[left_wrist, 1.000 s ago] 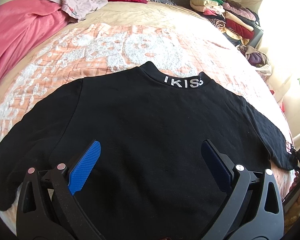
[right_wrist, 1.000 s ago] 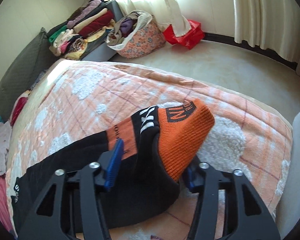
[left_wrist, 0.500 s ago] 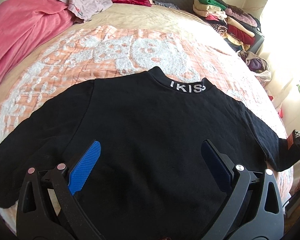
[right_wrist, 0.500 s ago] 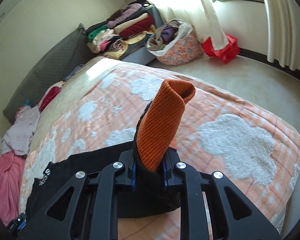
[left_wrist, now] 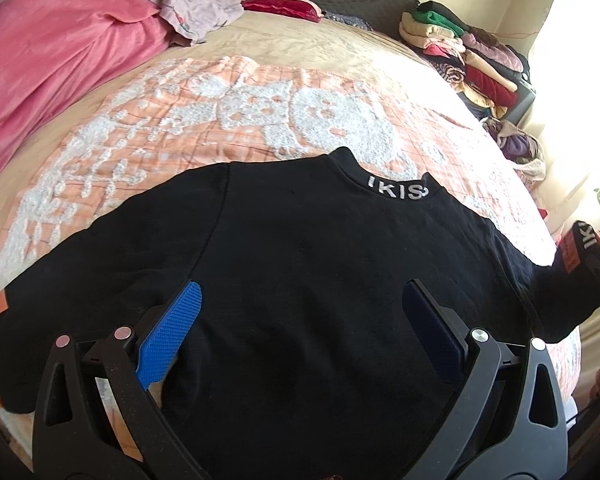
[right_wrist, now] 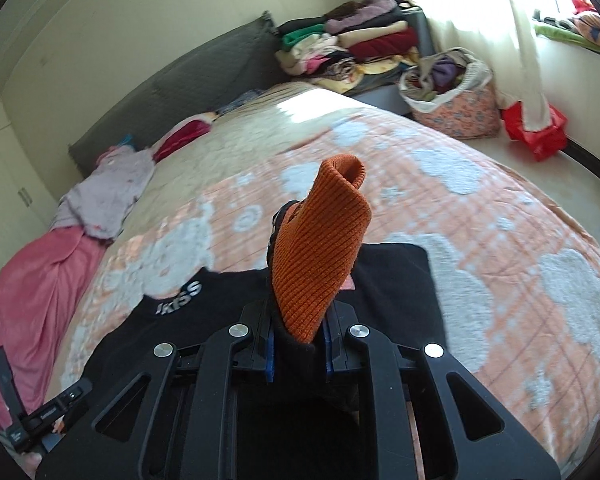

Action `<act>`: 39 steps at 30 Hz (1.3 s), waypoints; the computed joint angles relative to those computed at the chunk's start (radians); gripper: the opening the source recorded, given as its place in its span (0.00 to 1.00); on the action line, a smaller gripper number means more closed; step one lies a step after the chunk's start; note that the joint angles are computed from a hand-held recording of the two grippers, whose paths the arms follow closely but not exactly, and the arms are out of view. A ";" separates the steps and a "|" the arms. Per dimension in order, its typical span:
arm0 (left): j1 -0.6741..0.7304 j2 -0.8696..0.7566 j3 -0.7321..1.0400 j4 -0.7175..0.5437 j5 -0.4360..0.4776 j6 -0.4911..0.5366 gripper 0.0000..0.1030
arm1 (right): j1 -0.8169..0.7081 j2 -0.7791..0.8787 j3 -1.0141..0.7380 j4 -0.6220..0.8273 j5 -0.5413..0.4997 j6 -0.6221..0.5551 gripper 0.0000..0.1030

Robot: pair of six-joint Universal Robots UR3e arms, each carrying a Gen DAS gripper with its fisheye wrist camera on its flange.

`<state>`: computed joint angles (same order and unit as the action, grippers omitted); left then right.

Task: Fold small clothes
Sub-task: 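Carry the sleeve across the sweatshirt body and open the right gripper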

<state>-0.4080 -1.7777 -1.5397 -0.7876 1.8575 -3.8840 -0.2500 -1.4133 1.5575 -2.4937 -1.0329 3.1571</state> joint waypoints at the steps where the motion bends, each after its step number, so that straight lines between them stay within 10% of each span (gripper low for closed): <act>1: 0.004 0.010 -0.012 0.003 -0.001 0.000 0.92 | 0.018 0.005 -0.007 0.001 -0.002 0.003 0.15; 25: 0.096 0.164 -0.207 0.025 -0.052 0.028 0.92 | 0.413 0.239 -0.308 0.076 -0.034 0.066 0.20; 31: 0.116 0.184 -0.260 0.082 -0.125 0.041 0.92 | 0.418 0.229 -0.262 0.041 0.011 0.053 0.42; 39: 0.169 0.193 -0.383 0.312 -0.352 0.029 0.92 | 0.339 0.156 -0.145 0.016 0.011 0.057 0.47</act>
<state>-0.2385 -1.5848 -1.9225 -0.4751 1.5055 -3.8550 0.0891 -1.2569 1.4123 -2.4773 -1.0219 3.2144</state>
